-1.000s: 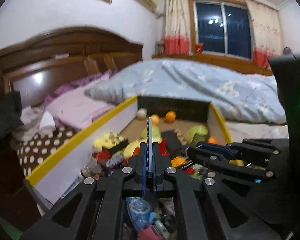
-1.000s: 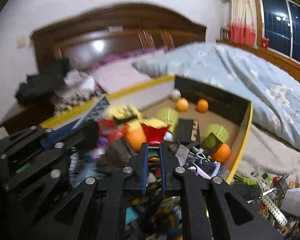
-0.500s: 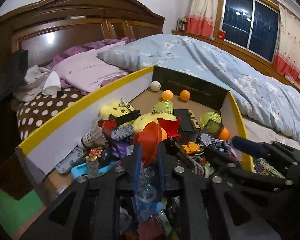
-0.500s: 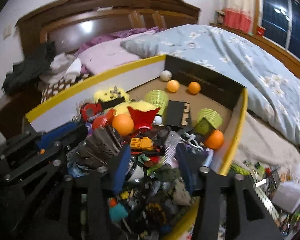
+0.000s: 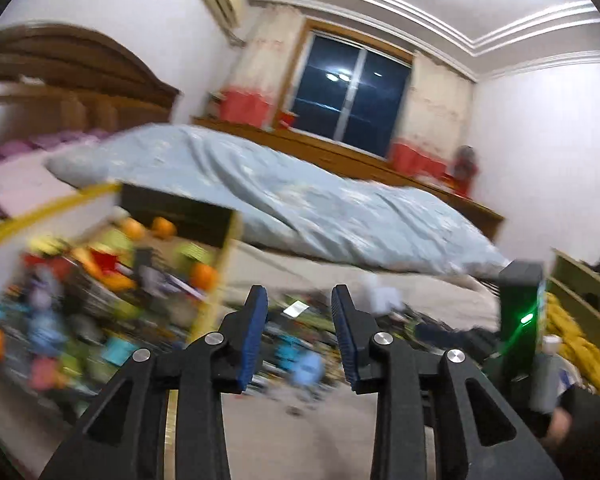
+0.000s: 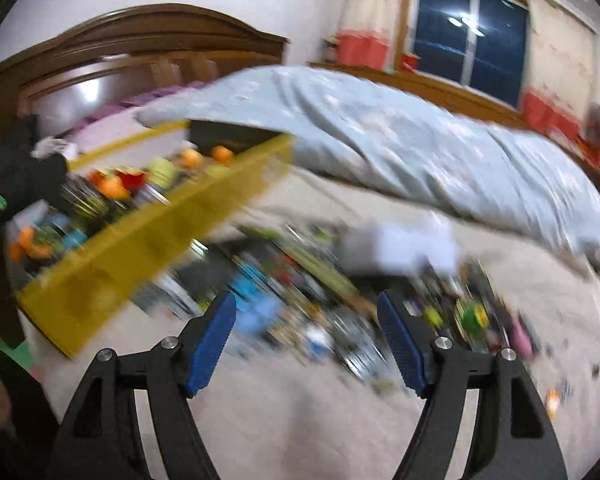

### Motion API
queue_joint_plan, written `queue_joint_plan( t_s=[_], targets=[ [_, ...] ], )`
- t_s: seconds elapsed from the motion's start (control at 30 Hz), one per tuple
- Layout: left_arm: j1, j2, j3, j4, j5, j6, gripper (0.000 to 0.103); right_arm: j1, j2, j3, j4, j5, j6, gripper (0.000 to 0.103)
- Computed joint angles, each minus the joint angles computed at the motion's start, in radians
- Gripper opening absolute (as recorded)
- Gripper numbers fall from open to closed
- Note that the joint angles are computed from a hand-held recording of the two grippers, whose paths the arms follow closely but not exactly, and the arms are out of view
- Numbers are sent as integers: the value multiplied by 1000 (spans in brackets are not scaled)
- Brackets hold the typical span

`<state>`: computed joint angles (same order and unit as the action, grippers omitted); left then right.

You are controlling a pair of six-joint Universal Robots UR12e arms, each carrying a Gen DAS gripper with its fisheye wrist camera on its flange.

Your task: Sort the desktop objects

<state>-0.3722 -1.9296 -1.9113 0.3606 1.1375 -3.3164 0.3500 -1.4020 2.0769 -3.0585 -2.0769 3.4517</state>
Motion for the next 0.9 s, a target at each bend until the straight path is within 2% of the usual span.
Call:
queue_joint_plan(
  t_s=[0.03, 0.1, 0.17, 0.23, 0.3, 0.4, 0.47, 0.53, 0.6, 0.7, 0.73, 0.77, 0.8, 0.83, 0.9],
  targets=[
    [-7, -12, 6, 2, -10, 2, 34, -8, -2, 17, 3, 1, 22, 74],
    [-23, -32, 13, 16, 19, 7, 35, -30, -3, 46, 5, 38, 49, 74],
    [-31, -38, 19, -16, 37, 25, 34, -58, -3, 61, -8, 129, 73, 74],
    [-36, -41, 22, -58, 38, 41, 34, -72, 7, 57, -17, 171, 66, 74],
    [-53, -41, 27, -134, 91, 100, 34, -69, 19, 28, 43, 146, 33, 74],
    [-64, -44, 22, -203, 116, 205, 34, -86, 25, 30, 21, 184, 11, 74],
    [-75, -51, 16, -219, 154, 291, 35, -89, 30, 30, 18, 170, -2, 74],
    [-94, -61, 29, -299, 220, 385, 34, -91, 41, 20, 38, 146, -8, 74],
    [-101, -73, 40, -339, 257, 383, 34, -102, 52, 5, 61, 158, 7, 73],
    [-99, -78, 59, -403, 236, 401, 34, -107, 69, -17, 89, 166, -16, 70],
    [-98, -80, 67, -421, 230, 405, 35, -101, 75, -25, 97, 153, -29, 68],
    [-98, -82, 72, -440, 226, 407, 35, -96, 80, -31, 101, 137, -39, 59],
    [-96, -84, 77, -455, 218, 407, 35, -92, 83, -32, 93, 134, -52, 53],
    [-94, -86, 83, -468, 207, 406, 35, -90, 83, -30, 85, 135, -60, 41],
    [-90, -89, 95, -494, 184, 399, 35, -90, 81, -22, 61, 137, -59, 38]
  ],
)
